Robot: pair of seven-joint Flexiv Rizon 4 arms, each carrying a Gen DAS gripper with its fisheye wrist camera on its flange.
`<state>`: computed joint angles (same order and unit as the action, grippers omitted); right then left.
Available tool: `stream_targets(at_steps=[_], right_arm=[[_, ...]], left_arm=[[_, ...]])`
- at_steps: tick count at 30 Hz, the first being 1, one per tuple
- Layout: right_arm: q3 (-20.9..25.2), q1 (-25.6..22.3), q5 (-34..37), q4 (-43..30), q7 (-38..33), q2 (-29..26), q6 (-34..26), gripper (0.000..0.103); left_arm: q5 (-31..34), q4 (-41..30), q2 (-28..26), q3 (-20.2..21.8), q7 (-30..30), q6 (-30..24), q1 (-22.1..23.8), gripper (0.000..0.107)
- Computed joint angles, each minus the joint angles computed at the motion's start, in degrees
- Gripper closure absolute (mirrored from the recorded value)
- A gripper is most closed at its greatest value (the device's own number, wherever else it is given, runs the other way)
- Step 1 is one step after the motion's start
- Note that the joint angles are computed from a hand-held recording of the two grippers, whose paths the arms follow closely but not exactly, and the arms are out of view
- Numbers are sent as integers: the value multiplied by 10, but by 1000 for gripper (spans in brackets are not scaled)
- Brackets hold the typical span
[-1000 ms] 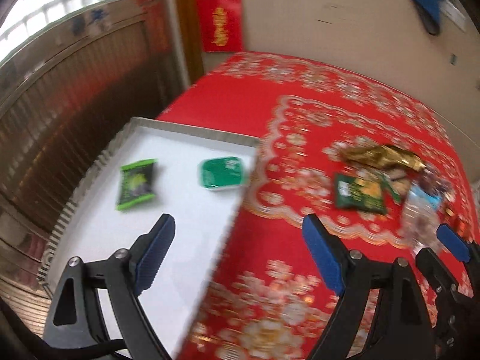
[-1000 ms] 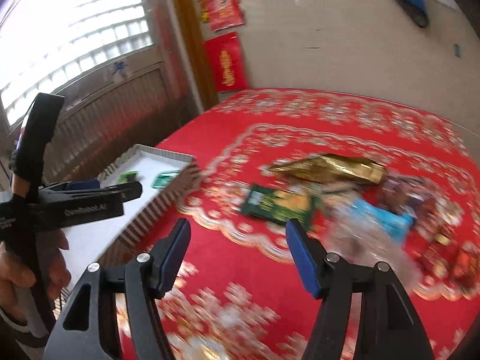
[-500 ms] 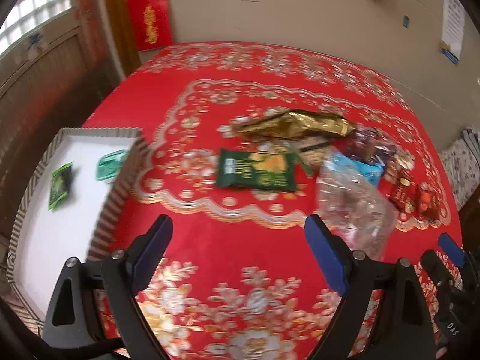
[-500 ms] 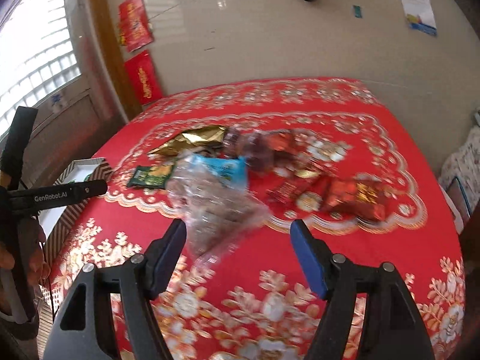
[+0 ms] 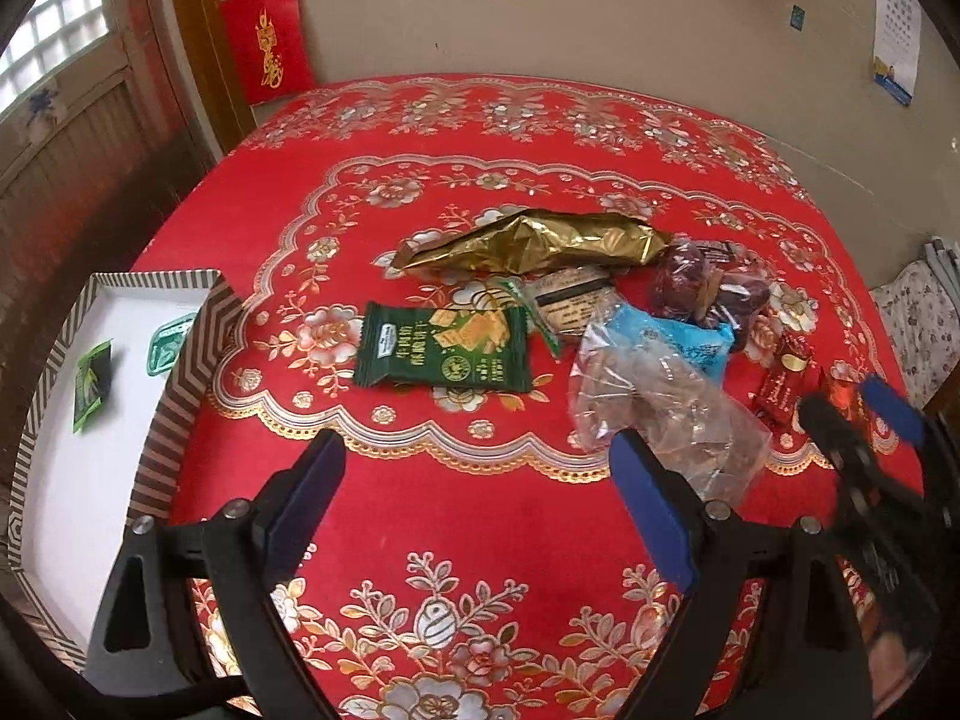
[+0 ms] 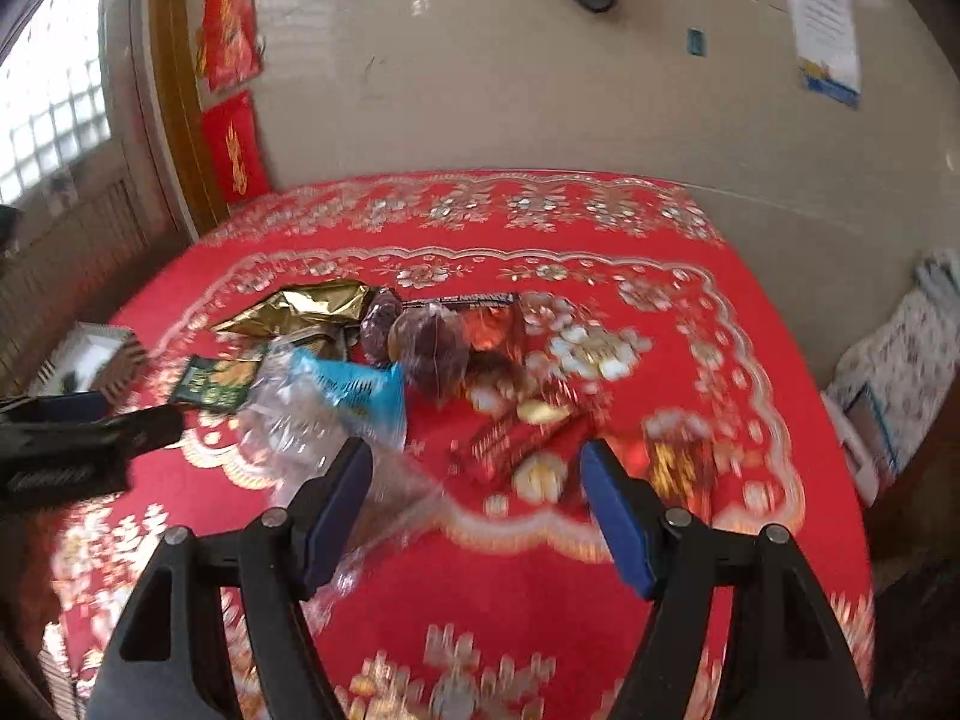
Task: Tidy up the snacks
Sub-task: 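Move both tools back toward the remaining snacks on the tablecloth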
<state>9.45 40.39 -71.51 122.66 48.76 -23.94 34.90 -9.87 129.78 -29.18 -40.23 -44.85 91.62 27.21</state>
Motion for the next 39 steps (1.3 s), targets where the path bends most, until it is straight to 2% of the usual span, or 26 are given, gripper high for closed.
stream_targets(at_steps=[2,5,7,14,17,20,23,26,30,35,39], right_arm=[[-6,-12,4,-7,-25,-9,14,31],[-8,-14,48,-29,-84,-28,2,31],[-9,-20,64,-36,-111,-39,23,31],[-17,8,36,-49,-107,-58,101,31],[-28,36,-21,-44,-41,-47,99,31],[-18,52,-32,-25,27,-24,52,28],[-7,45,-51,3,87,-2,36,26],[13,42,-27,21,101,12,10,26],[27,35,-11,47,130,29,3,26],[39,32,-3,73,163,44,-5,26],[48,34,8,87,183,56,-17,26]], left_arm=[[1,-5,-1,8,1,0,-5,17],[3,-11,-3,19,3,4,-12,17],[0,-17,-3,28,0,2,-18,17],[-16,-26,-6,42,0,-9,-29,17],[-19,-20,-7,39,2,-1,-29,17],[-14,-12,-3,44,7,-7,-38,17],[-5,3,-1,32,11,9,-35,17],[4,11,0,26,4,12,-37,17],[12,10,-1,53,-13,11,-72,17],[34,10,-7,97,-37,42,-120,17],[47,7,-11,112,-56,47,-135,17]])
